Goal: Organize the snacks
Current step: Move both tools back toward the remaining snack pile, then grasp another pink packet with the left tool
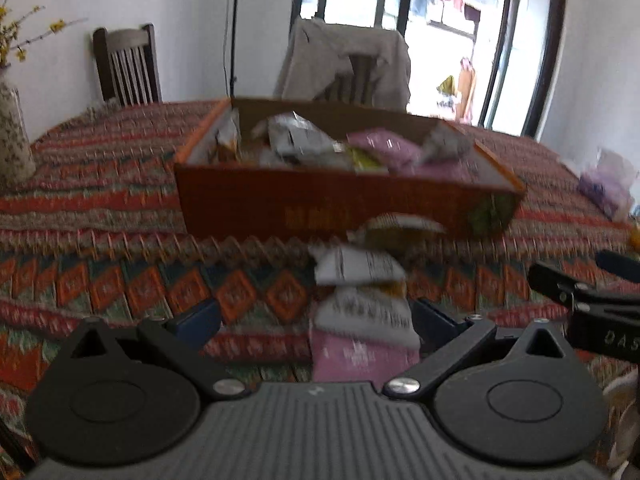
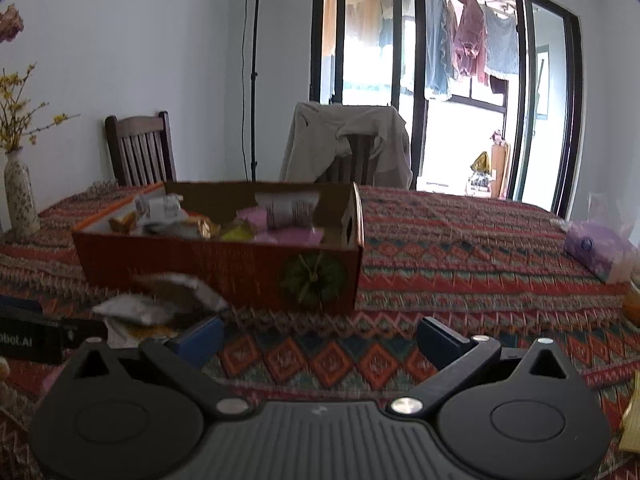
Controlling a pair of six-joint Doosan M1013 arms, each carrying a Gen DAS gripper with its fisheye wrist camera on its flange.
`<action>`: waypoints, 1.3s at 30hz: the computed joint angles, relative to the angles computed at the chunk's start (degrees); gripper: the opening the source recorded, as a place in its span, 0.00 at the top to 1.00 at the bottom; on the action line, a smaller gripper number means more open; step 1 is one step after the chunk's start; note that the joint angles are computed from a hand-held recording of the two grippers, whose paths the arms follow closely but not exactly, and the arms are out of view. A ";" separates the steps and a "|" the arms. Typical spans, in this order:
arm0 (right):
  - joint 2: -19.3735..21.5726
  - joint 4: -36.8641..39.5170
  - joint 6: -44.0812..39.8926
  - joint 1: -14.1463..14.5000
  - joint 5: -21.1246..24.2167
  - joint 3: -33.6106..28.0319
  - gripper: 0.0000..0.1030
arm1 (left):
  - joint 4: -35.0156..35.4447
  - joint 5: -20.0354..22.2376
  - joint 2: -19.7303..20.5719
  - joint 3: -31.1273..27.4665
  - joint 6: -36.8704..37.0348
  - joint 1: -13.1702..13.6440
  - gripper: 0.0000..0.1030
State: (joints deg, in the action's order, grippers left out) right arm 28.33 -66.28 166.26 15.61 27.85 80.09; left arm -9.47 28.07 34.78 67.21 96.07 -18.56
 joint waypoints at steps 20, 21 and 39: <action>-0.23 6.95 -4.73 0.44 0.03 1.50 0.00 | 5.25 -0.76 -1.19 3.75 -0.96 -1.88 0.31; -0.23 6.91 -4.67 0.46 0.08 1.50 0.00 | 3.73 -0.76 -1.37 3.92 0.67 -1.75 0.35; -0.03 7.51 -4.68 0.43 0.50 1.28 0.00 | -23.48 -7.26 -6.37 11.33 26.75 1.85 0.38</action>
